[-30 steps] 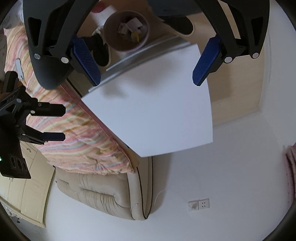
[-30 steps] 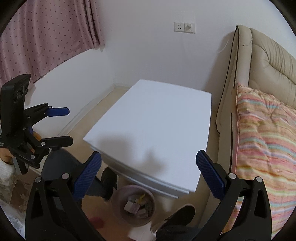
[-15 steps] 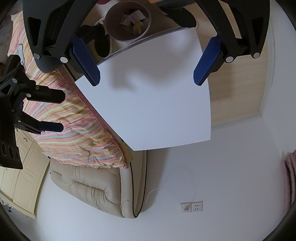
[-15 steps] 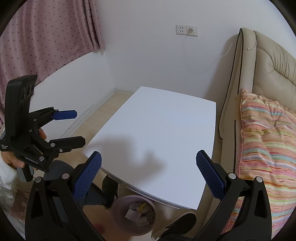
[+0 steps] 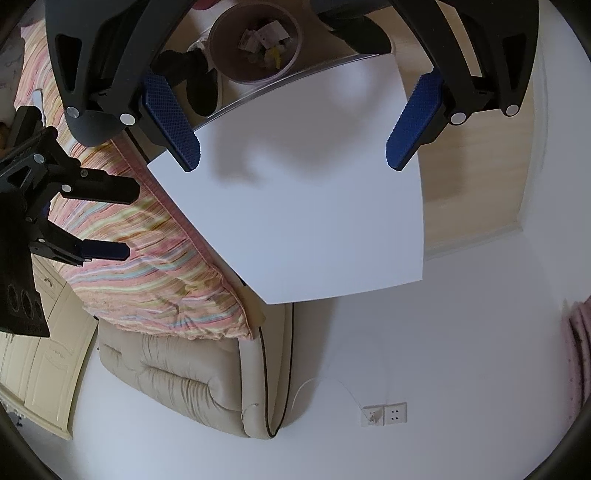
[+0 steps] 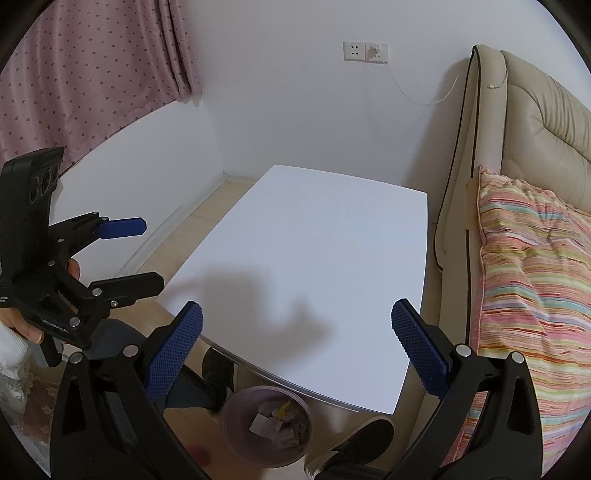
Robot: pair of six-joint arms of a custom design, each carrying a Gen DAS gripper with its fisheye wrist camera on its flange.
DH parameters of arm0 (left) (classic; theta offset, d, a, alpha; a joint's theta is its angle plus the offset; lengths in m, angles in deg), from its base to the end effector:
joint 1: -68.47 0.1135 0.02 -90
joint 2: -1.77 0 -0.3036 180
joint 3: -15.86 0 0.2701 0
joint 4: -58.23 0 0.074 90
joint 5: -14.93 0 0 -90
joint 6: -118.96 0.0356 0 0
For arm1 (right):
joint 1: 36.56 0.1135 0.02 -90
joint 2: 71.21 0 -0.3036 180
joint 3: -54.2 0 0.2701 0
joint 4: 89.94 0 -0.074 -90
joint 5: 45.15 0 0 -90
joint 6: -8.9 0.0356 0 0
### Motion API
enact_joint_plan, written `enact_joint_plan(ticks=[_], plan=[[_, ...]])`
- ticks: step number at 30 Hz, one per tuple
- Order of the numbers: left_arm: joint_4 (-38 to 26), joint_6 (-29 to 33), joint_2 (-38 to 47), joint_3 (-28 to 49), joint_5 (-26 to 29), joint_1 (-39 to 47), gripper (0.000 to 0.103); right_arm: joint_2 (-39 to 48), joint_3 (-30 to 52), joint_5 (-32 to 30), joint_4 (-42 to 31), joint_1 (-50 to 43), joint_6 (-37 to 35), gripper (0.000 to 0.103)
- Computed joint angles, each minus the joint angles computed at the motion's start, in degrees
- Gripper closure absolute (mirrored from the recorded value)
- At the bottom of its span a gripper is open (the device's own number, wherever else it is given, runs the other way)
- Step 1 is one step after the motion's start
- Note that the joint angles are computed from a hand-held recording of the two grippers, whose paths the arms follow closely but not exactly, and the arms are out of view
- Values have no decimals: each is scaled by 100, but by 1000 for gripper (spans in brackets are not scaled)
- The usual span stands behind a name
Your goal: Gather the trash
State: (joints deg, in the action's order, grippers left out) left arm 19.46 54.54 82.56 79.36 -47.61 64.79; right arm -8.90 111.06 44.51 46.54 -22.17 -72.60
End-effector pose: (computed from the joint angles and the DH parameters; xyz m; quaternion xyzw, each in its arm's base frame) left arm 0.2866 -0.0349 0.2453 0.3017 0.8815 -0.1690 0.3215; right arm 0.2128 0.0548 0.2740 -0.0492 0.9353 0.0723 0.3429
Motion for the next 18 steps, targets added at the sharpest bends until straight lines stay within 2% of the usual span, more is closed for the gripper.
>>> enact_joint_plan(ticks=[18], plan=[[-91, 10, 55, 97, -77, -56, 6, -43, -46, -23, 20, -40, 9, 3]])
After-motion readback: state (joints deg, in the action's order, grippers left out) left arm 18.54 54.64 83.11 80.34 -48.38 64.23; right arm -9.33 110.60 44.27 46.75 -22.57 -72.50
